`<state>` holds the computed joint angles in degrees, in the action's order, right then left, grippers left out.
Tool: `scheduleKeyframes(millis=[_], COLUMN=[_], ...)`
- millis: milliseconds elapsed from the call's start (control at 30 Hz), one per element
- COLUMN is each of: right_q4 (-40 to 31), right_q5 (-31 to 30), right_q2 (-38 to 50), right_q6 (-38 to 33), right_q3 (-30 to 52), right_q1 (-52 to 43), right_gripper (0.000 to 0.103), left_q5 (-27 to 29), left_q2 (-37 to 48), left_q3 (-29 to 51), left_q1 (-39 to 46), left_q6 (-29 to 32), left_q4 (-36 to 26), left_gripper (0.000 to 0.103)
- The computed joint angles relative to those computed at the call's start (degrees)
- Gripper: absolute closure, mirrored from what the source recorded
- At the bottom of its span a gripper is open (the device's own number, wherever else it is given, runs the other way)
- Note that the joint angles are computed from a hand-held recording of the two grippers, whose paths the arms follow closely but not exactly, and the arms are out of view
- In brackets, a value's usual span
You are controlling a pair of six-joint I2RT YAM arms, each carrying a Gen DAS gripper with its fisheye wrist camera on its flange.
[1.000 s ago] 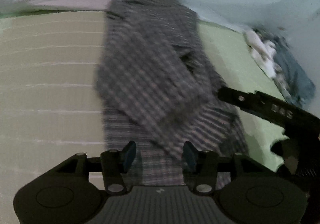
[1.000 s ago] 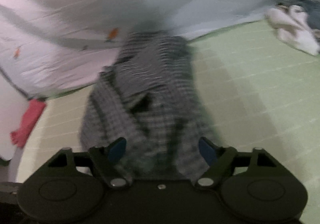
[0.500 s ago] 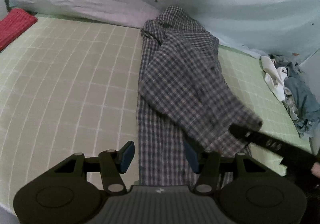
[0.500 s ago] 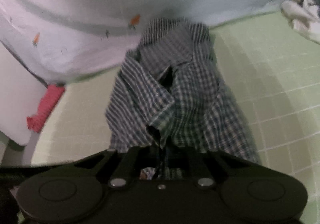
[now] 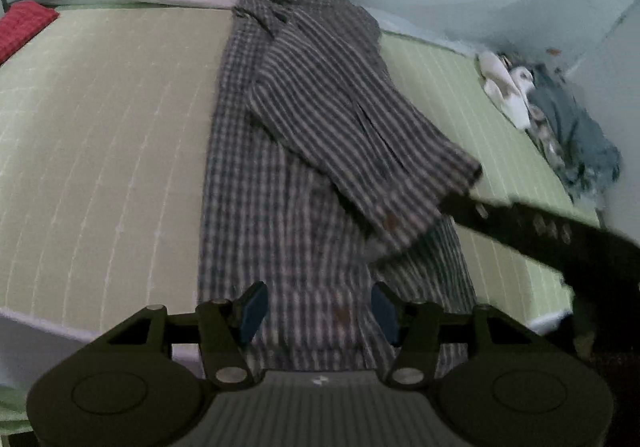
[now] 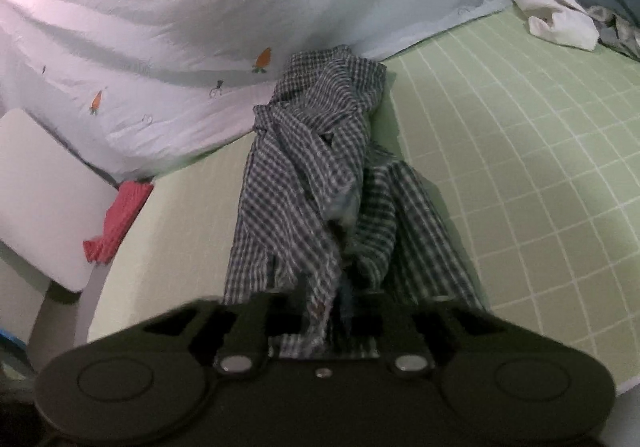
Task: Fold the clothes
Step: 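Grasp the folded shirt with the right gripper and lift it, then release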
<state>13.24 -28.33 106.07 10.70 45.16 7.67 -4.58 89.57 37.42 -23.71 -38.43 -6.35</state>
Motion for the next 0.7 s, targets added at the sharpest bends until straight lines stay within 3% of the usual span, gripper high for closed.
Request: scheduleKeyframes(millis=[167,400,567,700], right_q4=[0.40,1.83,-2.12,-9.28], right_q5=[-1.50,-0.27,0.98,1.41], right_q2=[-0.55,2.13,9.80,20.31], right_q6=[-0.31,0.73,1.07,1.04], right_q3=[-0.59,4.59,17.36,35.72], right_q1=[-0.17,-0.57,-1.02,-0.99], right_gripper=[0.066,0.058,0.057,0.052], left_q5=[-4.53,-5.52,-2.23,1.31], left_q2=[-4.80,-7.07,-0.65,7.74], left_q3=[-3.70,-5.40,-0.99,6.26], left_q1=[-4.30,-0.36,7.95,15.66], left_q6=[-4.57,-5.80,-0.60,5.89], left_q4=[-1.87,-2.07,0.46,2.33], left_gripper=[0.044,0.044,0.044,0.044])
